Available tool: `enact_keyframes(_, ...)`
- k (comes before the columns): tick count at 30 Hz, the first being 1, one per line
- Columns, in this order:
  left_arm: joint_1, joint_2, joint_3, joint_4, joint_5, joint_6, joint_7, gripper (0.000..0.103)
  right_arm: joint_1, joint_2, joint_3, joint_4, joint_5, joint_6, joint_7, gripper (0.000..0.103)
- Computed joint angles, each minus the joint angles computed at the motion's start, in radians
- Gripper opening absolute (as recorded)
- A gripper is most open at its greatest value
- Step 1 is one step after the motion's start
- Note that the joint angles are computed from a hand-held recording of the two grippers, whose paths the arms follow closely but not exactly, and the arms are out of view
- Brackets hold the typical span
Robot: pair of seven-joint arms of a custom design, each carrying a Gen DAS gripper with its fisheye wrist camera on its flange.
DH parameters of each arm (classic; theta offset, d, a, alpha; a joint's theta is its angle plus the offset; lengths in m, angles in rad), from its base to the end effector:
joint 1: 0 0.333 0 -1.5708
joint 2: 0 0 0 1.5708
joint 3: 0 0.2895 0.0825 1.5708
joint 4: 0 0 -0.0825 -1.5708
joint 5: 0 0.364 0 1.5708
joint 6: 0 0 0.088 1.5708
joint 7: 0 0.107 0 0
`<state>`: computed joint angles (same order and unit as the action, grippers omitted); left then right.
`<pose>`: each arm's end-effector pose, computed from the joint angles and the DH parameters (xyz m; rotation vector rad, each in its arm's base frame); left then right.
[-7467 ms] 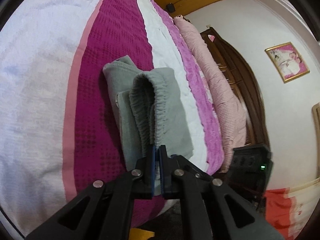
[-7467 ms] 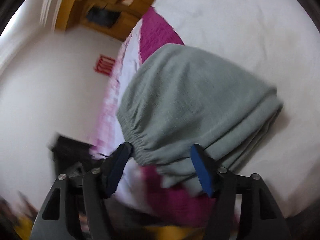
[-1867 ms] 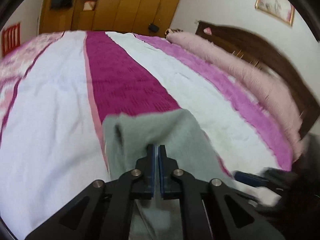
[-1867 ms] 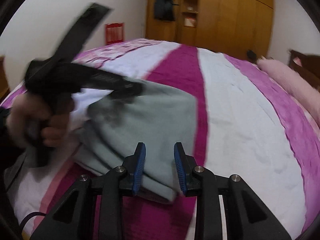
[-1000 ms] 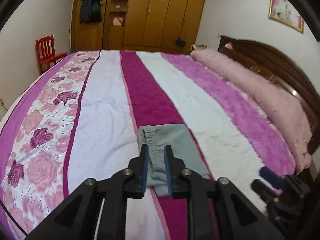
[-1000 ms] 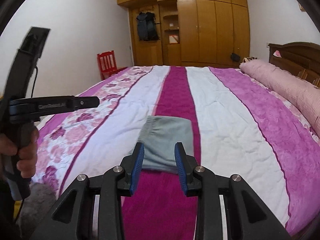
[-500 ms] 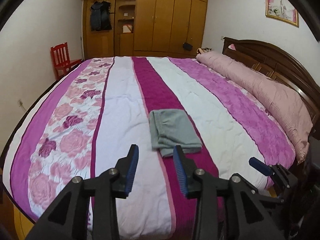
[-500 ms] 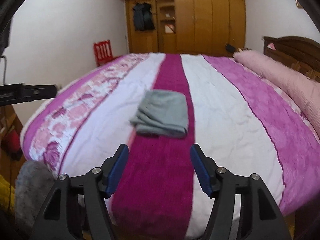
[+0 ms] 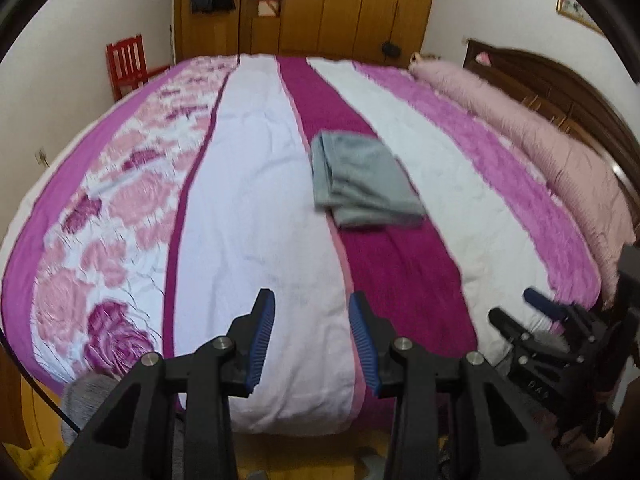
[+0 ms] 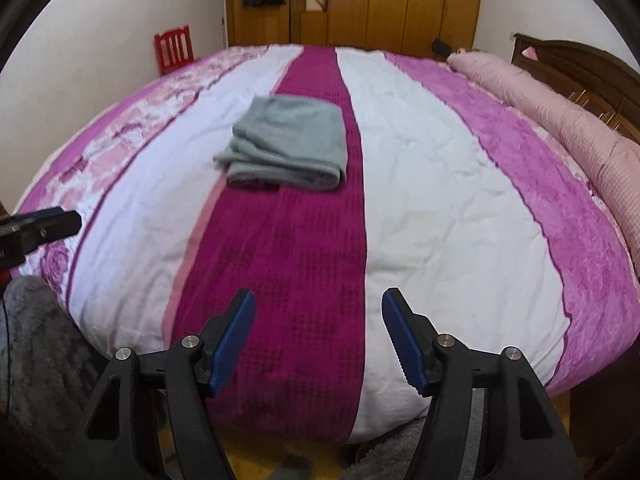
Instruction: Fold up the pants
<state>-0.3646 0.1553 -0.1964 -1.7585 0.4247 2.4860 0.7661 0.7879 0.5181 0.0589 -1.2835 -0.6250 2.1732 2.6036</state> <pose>0.5346 -0.3297 0.5207 -1.8818 1.8952 -0.7368 0.4947 0.5109 0.4798 -1.9143 1.7955 -0.6591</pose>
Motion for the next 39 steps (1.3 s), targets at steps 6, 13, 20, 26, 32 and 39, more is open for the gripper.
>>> enact_keyframes(6,0.003,0.053,0.001,-0.029,-0.068,0.005,0.004,0.04,-0.007,0.047,0.006,0.045,0.047,-0.064,-0.066,0.067)
enact_keyframes(13,-0.016,0.145,0.038,-0.033,-0.035,0.098,0.046,0.04,-0.023,0.177,-0.027,0.149,0.078,-0.045,-0.072,0.068)
enact_keyframes(20,-0.05,0.253,0.114,0.014,-0.02,0.206,0.048,0.053,-0.014,0.333,-0.084,0.327,0.102,-0.037,-0.101,0.1)
enact_keyframes(26,-0.134,0.346,0.213,0.113,0.122,0.223,-0.034,0.083,-0.034,0.355,-0.089,0.346,0.146,-0.005,-0.125,0.103)
enact_keyframes(32,-0.119,0.455,0.2,0.281,0.066,0.139,0.017,0.103,-0.035,0.391,-0.096,0.406,0.165,-0.023,-0.155,0.103)
enact_keyframes(39,-0.115,0.508,0.189,0.386,0.015,0.046,0.084,0.103,-0.038,0.524,-0.123,0.643,0.232,-0.104,-0.237,0.103)
